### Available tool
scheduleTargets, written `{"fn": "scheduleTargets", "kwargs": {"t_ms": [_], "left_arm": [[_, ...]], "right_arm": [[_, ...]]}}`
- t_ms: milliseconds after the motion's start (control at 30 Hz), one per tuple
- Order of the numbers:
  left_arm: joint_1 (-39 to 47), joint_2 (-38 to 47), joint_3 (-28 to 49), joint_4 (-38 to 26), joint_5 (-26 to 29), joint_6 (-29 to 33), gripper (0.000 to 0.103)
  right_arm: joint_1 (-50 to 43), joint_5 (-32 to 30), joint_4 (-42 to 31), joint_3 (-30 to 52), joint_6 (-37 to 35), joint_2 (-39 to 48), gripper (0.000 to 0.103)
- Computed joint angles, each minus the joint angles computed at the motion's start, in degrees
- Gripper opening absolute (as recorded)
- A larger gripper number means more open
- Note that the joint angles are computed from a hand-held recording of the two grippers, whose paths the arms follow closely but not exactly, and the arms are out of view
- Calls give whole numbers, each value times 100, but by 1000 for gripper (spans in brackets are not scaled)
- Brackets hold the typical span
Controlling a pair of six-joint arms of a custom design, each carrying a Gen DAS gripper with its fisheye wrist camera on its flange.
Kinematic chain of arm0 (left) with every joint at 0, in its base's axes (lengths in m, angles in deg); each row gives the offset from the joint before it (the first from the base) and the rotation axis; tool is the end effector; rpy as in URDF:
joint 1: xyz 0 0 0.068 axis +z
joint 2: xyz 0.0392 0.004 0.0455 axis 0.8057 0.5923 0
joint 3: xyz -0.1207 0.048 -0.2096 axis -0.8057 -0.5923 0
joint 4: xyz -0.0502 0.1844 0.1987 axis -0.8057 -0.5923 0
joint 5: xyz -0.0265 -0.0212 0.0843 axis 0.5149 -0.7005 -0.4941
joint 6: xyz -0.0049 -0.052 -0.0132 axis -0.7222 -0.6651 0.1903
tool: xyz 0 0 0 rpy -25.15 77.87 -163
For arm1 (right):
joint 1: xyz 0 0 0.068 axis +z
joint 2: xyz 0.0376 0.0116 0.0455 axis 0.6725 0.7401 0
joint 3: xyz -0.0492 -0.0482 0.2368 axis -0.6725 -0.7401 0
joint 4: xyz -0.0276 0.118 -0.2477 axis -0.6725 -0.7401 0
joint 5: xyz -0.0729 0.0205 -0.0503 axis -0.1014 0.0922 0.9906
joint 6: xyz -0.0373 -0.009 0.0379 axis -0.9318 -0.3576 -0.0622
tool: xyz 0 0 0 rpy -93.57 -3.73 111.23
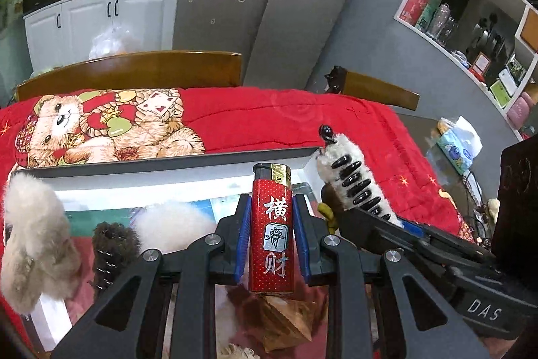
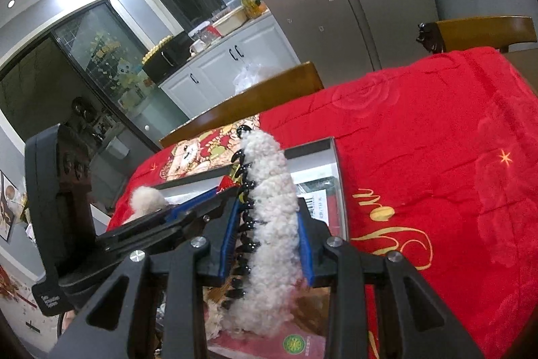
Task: Organize objects
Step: 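Lower both items into the tray and open both tools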
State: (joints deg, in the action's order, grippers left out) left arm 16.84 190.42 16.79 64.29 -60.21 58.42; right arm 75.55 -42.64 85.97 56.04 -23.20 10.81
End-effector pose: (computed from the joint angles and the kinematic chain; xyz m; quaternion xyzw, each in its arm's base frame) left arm 0.3430 -0.2701 0.0406 0.2921 0.8803 -0.2579 0.2704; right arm 0.2135 0.1254 0.0313 0.2486 0.8632 0.1727 0.4040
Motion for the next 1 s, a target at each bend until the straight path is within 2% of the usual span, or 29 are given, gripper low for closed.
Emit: {"fn": "scheduleTargets", "kwargs": {"t_ms": [200,367,400,467,533,600,633,667,700,1000], "left_arm": [[-95,73,58,16,-290,59,23],[-179,-33,49,-195,-601,166,23],[-195,-96,40,-294,-666,159,28],[-186,-249,-26,-375,-827,92,46],[-127,-457,-173,-331,-916,36,82],[-29,-704,-361,-274,-941,30,99],[25,-806,-441,-246,-843,35,103],[85,-968,-569,-212,-720,47,103],[107,-1118,-682,-202,-704,72,103],[130,-2849,-1680,-286,-792,137,103]], "right_arm": [[-55,-75,39,116,-43,249,31],[-32,-30,-235,124,-186,2,34],[-61,-82,-155,56,-199,-66,34],[-38,-4,-219,-35,-212,-264,36],[2,98,-179,-218,-204,-540,46],[44,271,-270,-413,-148,-950,66],[33,295,-268,-510,-168,-1141,72],[32,308,-253,-619,-185,-1337,82],[46,335,-326,-700,-190,-1576,87],[819,1213,-2527,-693,-85,-3943,87]]}}
